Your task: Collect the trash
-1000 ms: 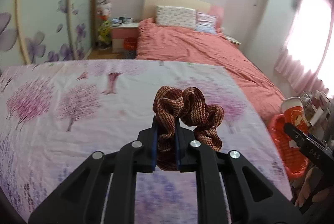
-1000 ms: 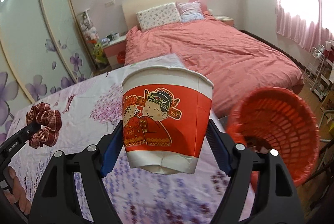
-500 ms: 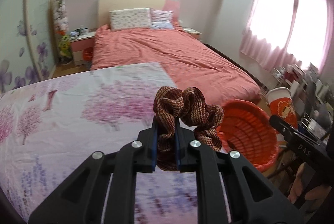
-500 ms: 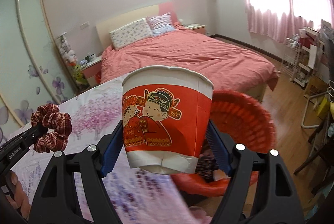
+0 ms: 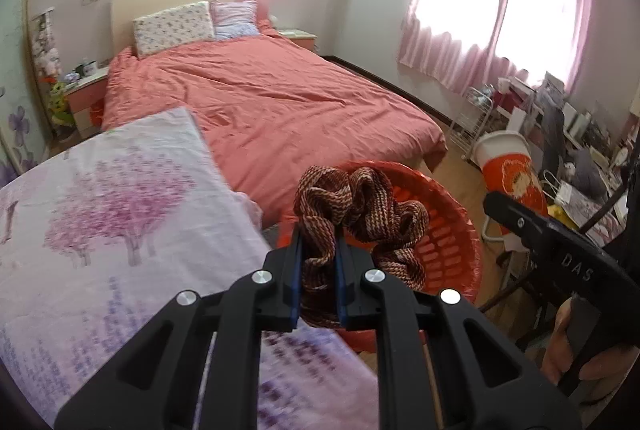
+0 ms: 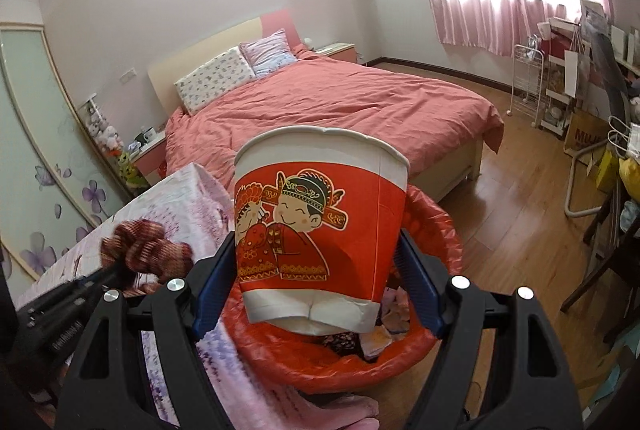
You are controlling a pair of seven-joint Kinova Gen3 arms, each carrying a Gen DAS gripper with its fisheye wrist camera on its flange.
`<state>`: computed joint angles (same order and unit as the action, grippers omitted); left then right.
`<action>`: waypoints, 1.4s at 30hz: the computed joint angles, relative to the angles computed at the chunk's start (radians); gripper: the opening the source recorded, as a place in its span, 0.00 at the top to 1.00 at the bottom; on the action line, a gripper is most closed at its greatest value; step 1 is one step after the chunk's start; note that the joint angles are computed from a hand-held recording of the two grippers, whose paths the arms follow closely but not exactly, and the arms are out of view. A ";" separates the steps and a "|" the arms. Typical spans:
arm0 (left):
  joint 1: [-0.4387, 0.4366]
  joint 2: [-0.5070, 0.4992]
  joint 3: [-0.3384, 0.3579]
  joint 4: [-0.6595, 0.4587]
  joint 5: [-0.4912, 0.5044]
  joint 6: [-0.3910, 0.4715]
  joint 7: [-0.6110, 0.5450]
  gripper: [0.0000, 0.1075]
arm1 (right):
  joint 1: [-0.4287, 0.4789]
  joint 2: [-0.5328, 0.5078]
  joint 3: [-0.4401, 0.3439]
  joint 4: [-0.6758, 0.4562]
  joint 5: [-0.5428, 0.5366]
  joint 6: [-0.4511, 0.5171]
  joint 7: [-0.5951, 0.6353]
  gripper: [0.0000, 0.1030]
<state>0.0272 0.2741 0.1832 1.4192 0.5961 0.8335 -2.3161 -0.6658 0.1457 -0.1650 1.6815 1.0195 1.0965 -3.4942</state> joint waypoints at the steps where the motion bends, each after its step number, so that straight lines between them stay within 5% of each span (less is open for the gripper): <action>1: 0.017 0.009 0.002 -0.005 -0.013 -0.004 0.014 0.87 | 0.005 -0.008 0.003 0.013 0.000 -0.012 -0.006 0.27; 9: 0.108 0.093 0.002 -0.068 -0.134 -0.023 0.153 0.71 | 0.079 -0.056 0.006 0.125 0.036 -0.175 -0.085 0.19; 15: 0.108 0.114 -0.004 -0.081 -0.200 -0.036 0.223 0.64 | 0.099 -0.053 -0.020 0.125 0.016 -0.154 -0.069 0.16; 18: 0.078 0.095 0.000 -0.064 -0.199 -0.050 0.217 0.61 | 0.096 -0.045 -0.081 0.101 0.023 -0.047 -0.064 0.12; 24: 0.043 -0.044 -0.084 0.086 -0.060 -0.147 0.044 0.38 | -0.165 -0.021 0.032 0.041 0.058 0.197 -0.050 0.02; 29: -0.120 -0.198 -0.042 0.245 0.110 -0.200 -0.160 0.13 | -0.382 0.036 0.131 -0.033 0.080 0.401 -0.015 0.02; 37: -0.129 -0.389 -0.249 0.446 0.316 -0.179 -0.410 0.08 | -0.427 0.164 -0.058 -0.149 0.168 0.696 -0.011 0.02; 42: -0.100 -0.496 -0.348 0.578 0.344 -0.267 -0.467 0.08 | -0.506 0.220 -0.044 -0.179 0.206 0.754 -0.026 0.02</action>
<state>-0.0726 -0.2223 -0.1647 1.9973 0.9401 0.5663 -2.7830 -1.1717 0.3656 -0.2095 1.5027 1.2256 1.8506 -3.5201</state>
